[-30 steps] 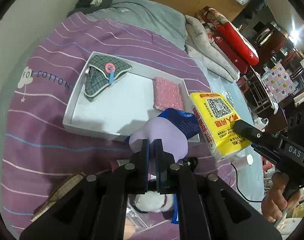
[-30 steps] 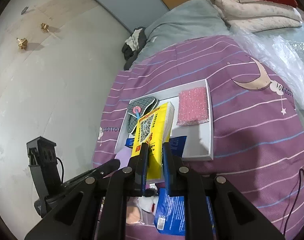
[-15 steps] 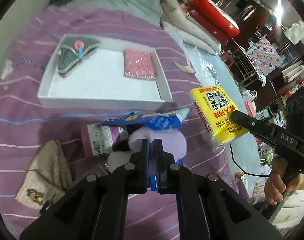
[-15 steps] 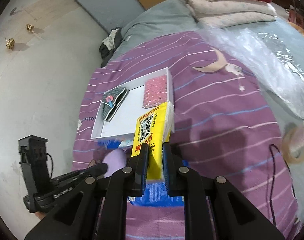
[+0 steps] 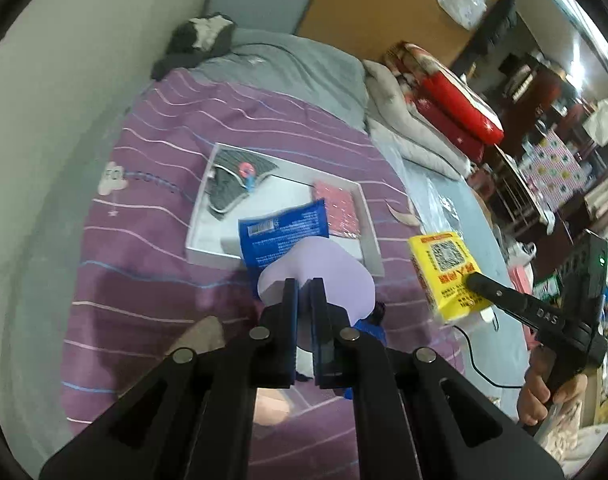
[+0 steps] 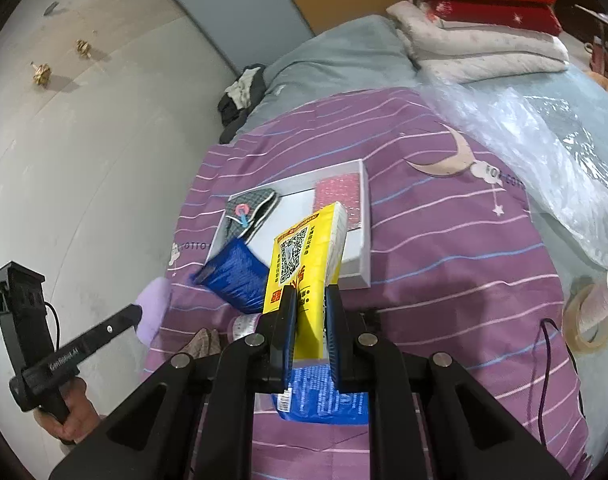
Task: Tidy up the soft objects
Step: 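Carry the yellow packet into the white box with the right gripper while the left gripper carries the lilac pad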
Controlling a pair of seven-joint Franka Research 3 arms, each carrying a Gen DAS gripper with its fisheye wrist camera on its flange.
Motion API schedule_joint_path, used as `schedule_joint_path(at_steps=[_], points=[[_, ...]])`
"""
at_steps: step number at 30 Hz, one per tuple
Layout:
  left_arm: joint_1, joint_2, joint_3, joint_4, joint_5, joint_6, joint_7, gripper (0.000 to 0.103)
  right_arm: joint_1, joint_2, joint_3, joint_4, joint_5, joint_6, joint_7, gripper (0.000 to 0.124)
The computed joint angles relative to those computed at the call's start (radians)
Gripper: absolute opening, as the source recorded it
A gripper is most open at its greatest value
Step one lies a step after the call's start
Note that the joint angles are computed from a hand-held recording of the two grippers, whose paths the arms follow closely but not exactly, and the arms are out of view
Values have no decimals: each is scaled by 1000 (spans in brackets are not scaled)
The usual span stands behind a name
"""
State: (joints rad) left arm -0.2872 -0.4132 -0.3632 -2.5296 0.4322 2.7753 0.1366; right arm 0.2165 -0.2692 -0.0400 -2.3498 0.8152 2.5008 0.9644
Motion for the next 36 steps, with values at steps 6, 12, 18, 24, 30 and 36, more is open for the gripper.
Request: schedule_joint_path(at_steps=[6, 12, 18, 24, 30, 36], points=[[26, -14, -13, -12, 22, -54, -53, 7, 18, 24, 20, 23, -8, 19, 3, 13], [69, -26, -18, -22, 85, -58, -105, 7, 40, 105, 31, 96, 17, 31, -26, 13], [153, 1, -18, -15, 190, -23, -171, 7, 34, 266, 61, 231, 44, 98, -71, 13], [186, 171, 44, 49, 234, 105, -148, 7, 10, 474, 119, 399, 106, 149, -151, 13], [152, 362, 118, 168, 145, 188, 3, 7, 1, 672, 148, 585, -2, 68, 89, 13], [116, 474, 144, 257, -76, 164, 236, 7, 2, 746, 175, 632, -77, 77, 228, 13]])
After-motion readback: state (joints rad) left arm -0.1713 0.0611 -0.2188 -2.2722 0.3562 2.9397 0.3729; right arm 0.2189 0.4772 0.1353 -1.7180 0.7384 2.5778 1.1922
